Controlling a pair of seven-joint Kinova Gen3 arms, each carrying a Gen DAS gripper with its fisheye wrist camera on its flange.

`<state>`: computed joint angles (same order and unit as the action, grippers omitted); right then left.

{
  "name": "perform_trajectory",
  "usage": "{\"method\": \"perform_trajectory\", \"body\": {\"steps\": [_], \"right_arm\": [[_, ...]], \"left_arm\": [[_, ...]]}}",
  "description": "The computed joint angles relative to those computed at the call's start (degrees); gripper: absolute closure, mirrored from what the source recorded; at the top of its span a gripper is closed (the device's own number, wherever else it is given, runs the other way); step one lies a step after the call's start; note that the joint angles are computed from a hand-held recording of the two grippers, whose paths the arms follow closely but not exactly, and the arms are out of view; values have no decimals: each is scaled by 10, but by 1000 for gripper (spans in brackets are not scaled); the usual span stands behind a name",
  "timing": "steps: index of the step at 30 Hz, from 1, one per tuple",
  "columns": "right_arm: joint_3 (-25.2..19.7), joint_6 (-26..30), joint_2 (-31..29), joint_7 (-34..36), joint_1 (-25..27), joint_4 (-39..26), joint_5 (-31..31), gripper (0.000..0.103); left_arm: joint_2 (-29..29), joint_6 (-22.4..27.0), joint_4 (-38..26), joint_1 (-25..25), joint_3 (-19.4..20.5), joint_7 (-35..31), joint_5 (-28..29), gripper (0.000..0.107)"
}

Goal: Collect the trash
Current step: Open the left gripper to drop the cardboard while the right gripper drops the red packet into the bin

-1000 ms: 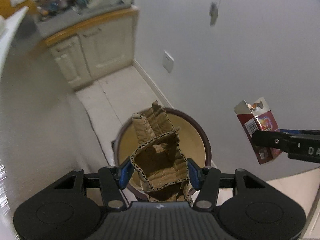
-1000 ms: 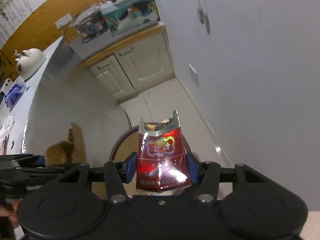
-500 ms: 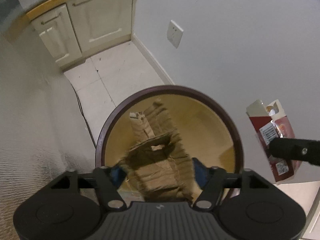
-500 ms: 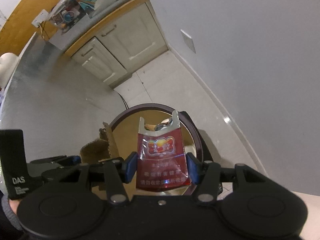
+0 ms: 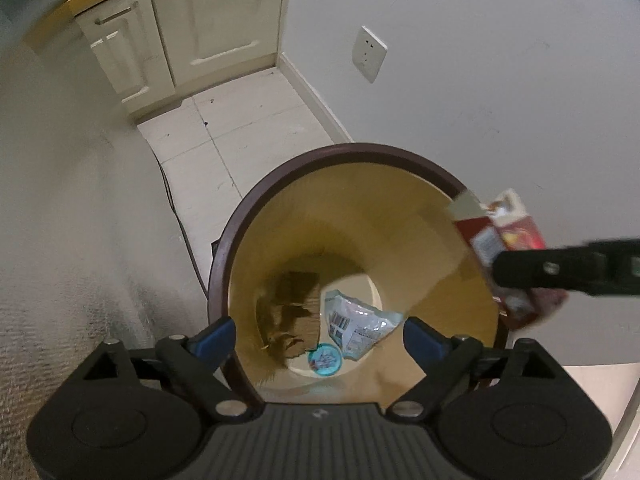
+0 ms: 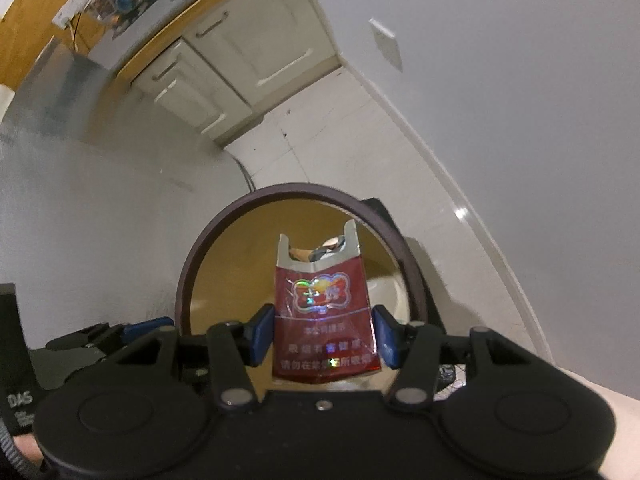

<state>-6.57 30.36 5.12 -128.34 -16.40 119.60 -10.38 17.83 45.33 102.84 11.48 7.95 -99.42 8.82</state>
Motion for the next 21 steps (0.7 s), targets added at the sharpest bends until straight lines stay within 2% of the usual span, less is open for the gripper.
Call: {"method": "perform_trajectory", "body": {"steps": [5, 8, 9, 11, 13, 21], "right_arm": [[-7, 4, 53, 40, 1, -36, -11, 49], [-13, 11, 87, 70, 4, -66, -18, 45], [-16, 9, 94, 72, 5, -71, -15, 40], [2, 3, 105, 49, -18, -79, 5, 11], [15, 1, 104, 22, -36, -80, 26, 10], [-4, 8, 74, 26, -26, -47, 20, 8]], "left_arm": [[-15, 7, 9, -3, -3, 6, 2, 12], [-23, 10, 15, -5, -5, 12, 6, 9], [-24, 11, 16, -5, -6, 15, 6, 7], [-26, 14, 16, -4, -9, 25, 1, 5], [-25, 21, 14, -2, -10, 35, -5, 5], [-33, 34, 10, 6, -11, 66, -24, 5]]}}
